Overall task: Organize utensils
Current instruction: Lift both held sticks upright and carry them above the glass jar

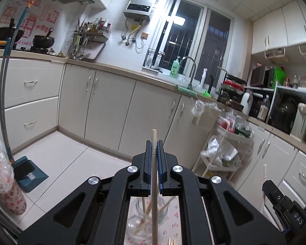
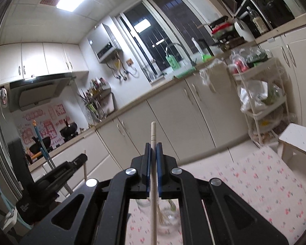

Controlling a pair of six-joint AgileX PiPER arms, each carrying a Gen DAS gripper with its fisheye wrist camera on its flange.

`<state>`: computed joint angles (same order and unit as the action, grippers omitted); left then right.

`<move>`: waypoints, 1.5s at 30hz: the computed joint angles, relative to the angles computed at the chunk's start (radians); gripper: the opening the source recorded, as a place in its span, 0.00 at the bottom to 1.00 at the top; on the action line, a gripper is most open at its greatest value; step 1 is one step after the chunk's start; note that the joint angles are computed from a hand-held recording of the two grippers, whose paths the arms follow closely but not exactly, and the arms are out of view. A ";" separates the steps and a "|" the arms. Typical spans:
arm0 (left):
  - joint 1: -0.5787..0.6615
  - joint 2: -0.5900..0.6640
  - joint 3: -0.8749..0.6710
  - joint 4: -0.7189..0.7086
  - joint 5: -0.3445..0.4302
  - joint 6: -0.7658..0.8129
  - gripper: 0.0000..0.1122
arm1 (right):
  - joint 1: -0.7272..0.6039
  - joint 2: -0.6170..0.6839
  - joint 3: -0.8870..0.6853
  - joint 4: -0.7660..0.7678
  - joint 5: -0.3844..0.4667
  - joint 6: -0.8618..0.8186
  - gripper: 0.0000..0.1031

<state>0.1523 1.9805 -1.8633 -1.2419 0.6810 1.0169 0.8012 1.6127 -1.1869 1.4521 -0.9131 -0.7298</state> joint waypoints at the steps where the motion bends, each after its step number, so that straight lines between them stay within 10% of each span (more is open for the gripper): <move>1: -0.004 0.025 -0.044 0.010 -0.006 -0.031 0.04 | -0.012 0.013 -0.019 -0.011 0.009 0.003 0.06; 28: -0.115 0.478 -0.707 0.203 -0.154 -0.480 0.04 | -0.204 0.336 -0.392 -0.282 0.116 0.152 0.06; 45: -0.135 0.535 -0.637 0.006 -0.252 -0.234 0.04 | -0.271 0.533 -0.573 -0.316 0.211 0.145 0.06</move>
